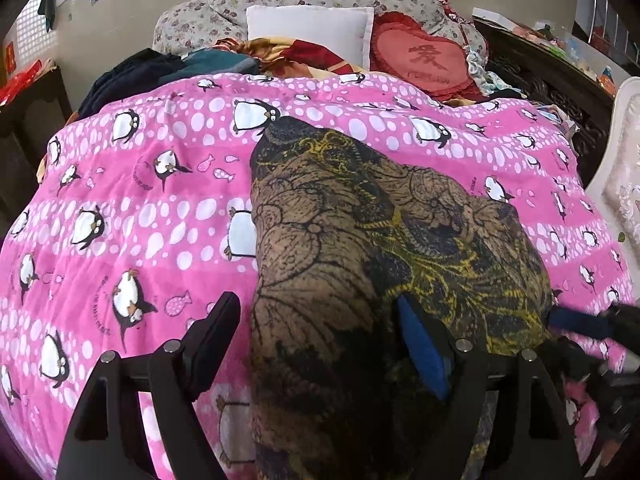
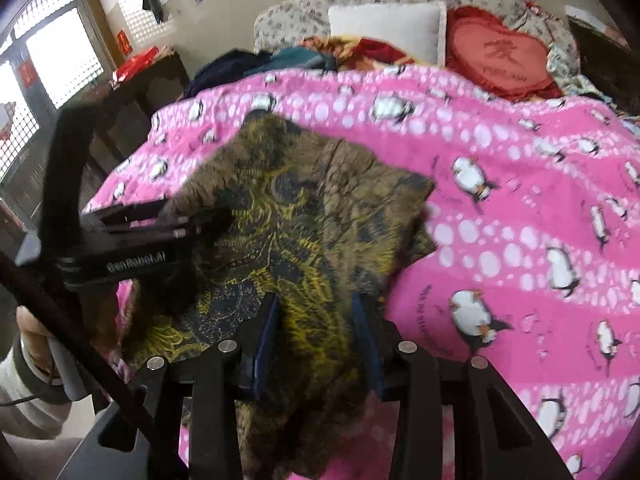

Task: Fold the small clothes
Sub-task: 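Lower the bundle flat onto the quilt and open both grippers, then pull both grippers back from the folded shirt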

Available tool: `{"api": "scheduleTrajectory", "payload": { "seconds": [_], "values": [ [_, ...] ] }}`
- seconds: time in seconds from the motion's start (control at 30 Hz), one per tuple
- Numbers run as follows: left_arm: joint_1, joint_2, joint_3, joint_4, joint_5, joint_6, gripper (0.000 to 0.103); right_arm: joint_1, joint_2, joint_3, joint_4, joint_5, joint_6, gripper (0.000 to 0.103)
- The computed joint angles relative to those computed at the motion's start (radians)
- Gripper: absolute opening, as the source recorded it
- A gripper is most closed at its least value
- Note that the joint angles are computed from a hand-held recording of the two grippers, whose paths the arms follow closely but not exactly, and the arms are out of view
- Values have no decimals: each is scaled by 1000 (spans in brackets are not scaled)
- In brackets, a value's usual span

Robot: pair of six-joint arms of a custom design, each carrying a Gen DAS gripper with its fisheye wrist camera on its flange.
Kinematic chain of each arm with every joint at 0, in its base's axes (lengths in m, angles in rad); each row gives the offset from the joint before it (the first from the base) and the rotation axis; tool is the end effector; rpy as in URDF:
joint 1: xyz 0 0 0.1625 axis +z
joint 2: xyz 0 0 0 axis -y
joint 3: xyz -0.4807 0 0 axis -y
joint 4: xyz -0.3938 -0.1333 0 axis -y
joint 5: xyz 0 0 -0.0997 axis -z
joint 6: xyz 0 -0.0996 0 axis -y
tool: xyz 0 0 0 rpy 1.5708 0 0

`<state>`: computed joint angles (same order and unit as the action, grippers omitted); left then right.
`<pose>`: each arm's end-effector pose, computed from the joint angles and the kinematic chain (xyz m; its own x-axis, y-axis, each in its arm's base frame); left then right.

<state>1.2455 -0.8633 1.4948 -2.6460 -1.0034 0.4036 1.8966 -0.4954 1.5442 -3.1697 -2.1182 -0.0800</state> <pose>-0.0647 -0.7764 0.2623 -0.6893 0.3829 -0.6150 0.6082 0.7671 -0.2042 0.3168 -0.6833 0.0293 -0.8714 -0.0800 0.4840 -0.3436 0.8038 -0.4856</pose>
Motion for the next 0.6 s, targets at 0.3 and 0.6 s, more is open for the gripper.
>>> {"api": "scheduleTrajectory", "payload": {
  "seconds": [0.3, 0.6],
  "values": [
    [3, -39, 7, 39, -40, -41, 79, 32, -160, 147, -15, -39, 66, 55],
    [-5, -67, 21, 78, -88, -61, 79, 125, -377, 329, 6, -140, 168, 79]
  ]
}}
